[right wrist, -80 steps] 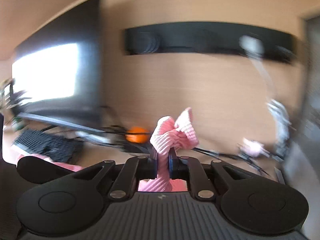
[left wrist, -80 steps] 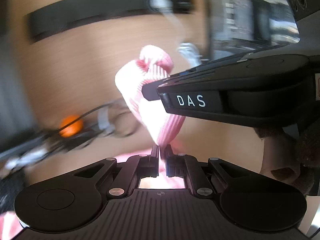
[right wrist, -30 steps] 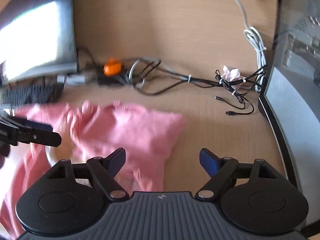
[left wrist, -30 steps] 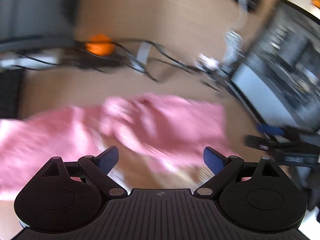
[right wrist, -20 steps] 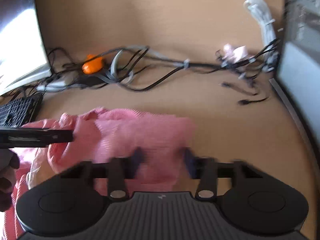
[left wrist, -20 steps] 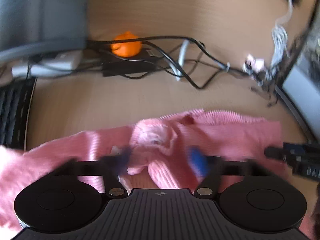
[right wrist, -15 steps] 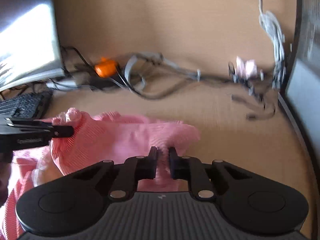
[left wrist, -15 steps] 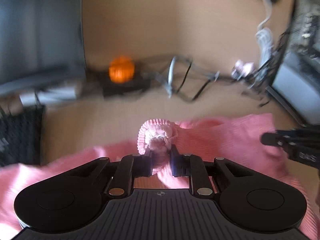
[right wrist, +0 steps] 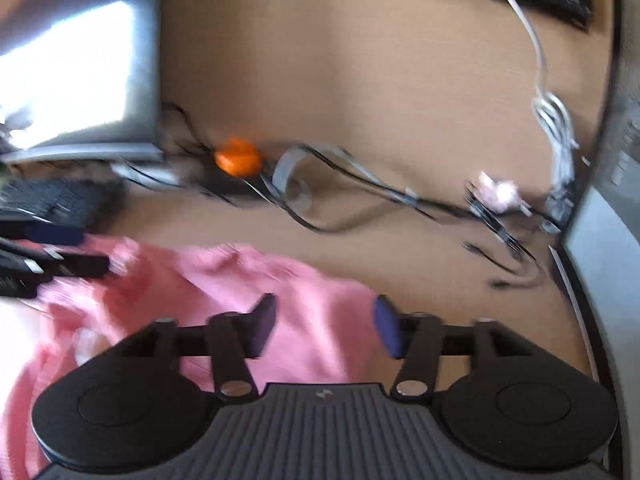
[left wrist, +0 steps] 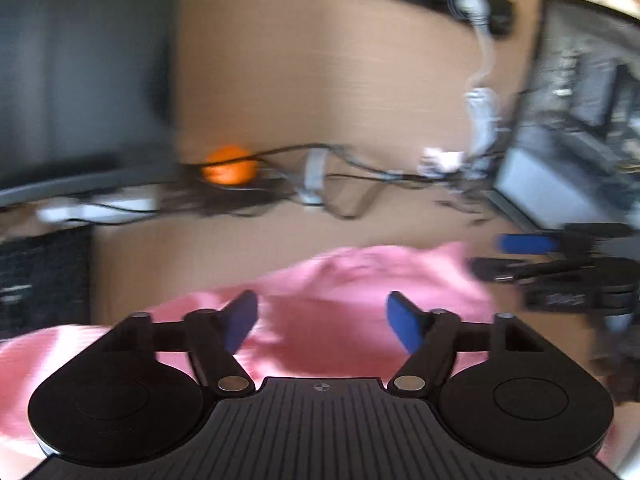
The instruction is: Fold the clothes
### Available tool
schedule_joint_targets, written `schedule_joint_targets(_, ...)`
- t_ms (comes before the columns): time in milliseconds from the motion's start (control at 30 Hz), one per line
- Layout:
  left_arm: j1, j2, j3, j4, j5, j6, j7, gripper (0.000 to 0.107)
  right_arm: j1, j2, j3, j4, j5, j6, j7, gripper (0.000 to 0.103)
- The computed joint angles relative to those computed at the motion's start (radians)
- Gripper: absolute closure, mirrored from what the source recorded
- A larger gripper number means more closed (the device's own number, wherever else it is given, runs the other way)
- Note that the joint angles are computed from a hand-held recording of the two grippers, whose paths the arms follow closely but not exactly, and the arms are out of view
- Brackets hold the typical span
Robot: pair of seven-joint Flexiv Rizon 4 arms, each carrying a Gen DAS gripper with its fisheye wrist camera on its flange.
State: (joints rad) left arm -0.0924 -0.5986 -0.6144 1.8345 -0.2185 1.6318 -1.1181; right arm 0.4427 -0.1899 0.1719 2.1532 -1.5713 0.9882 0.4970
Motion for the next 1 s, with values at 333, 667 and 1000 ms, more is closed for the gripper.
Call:
schedule_joint_targets(333,-0.195,0.011,0.397,-0.174,0.435,-0.211,-0.492,0.022,-0.061,-0.125,-0.046,-0.028,-0.068,0.177,0.134,0.043)
schedule_joint_targets(667,-0.344,-0.035,0.559,-0.304,0.510,-0.314,-0.616,0.021,-0.034,-0.140,-0.043,-0.043,0.012,0.169,-0.015,0.019)
schedule_joint_targets(1000,-0.225,0.010,0.389,-0.184,0.325,-0.151,-0.367,0.012,0.073,-0.063,-0.017,-0.016,0.142,-0.219,-0.103,0.000)
